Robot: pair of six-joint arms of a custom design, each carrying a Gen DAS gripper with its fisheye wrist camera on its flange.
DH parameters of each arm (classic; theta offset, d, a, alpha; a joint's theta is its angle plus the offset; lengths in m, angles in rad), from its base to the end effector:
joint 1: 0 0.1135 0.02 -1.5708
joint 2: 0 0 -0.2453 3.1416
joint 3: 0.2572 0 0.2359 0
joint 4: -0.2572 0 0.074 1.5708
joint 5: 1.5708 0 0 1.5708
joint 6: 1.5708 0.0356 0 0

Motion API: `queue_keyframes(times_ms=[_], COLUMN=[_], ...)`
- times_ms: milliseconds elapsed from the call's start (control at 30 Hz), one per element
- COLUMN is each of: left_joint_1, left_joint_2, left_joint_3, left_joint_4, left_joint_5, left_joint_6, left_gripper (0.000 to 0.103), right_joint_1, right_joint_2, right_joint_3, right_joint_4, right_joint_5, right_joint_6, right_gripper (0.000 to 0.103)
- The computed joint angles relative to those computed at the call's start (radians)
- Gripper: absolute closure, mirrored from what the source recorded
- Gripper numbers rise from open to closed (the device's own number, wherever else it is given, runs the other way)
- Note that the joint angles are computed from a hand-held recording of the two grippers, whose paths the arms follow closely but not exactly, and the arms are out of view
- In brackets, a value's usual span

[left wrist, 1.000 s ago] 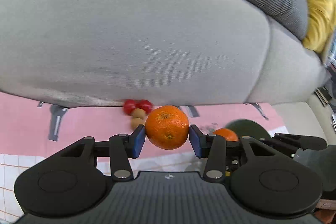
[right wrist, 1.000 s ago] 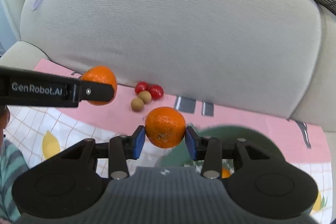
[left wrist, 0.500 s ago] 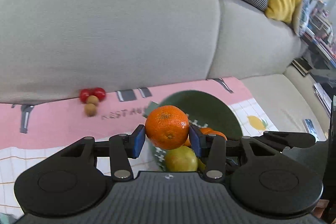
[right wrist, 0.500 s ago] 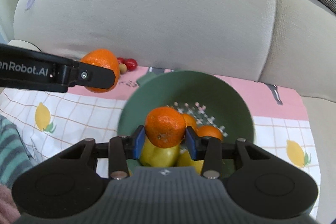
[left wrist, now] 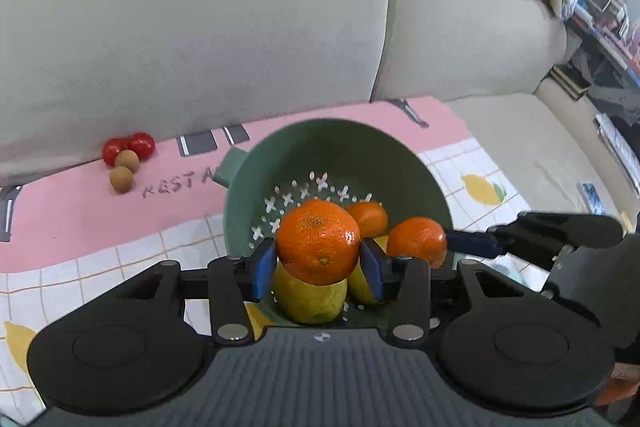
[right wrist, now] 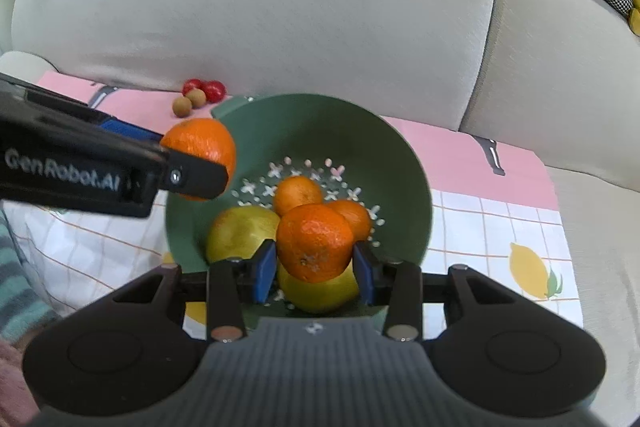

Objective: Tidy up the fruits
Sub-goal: 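Lower the mandarins into the colander and open both tools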

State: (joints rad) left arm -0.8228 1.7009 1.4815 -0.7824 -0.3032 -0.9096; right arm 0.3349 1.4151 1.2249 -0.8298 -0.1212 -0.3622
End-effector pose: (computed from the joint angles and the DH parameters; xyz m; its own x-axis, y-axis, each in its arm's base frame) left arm 0.2429 -0.2462 0.2747 -0.8177 -0.2262 -0.5294 -0.0898 0.9584 -0.2708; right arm 0.2579 0.0943 0.2785 -0.6158 -0.5867 -0.5259 -0.6461 0.7580 -0.0891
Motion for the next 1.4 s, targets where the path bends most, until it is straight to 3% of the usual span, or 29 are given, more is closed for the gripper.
queue_keyframes(times_ms=[767,1400], left_joint_1=[0.123,0.16], left_joint_2=[0.176,0.124], left_joint_3=[0.051,-0.01], left_joint_4=[0.035,0.078], left_joint_5=[0.108,0.167], left_joint_6=[0.066,0.071], left_gripper=[0.052,0.047], right_joint_1=[0.058,0.096], right_joint_2=[0.247,0.259], right_joint_3=[0.136,0.156], right_joint_4=[0.099,0.099], right_joint_5=[0.116,0.131], right_joint_6=[-0.165,-0.206], right_gripper=[0.064,0.065])
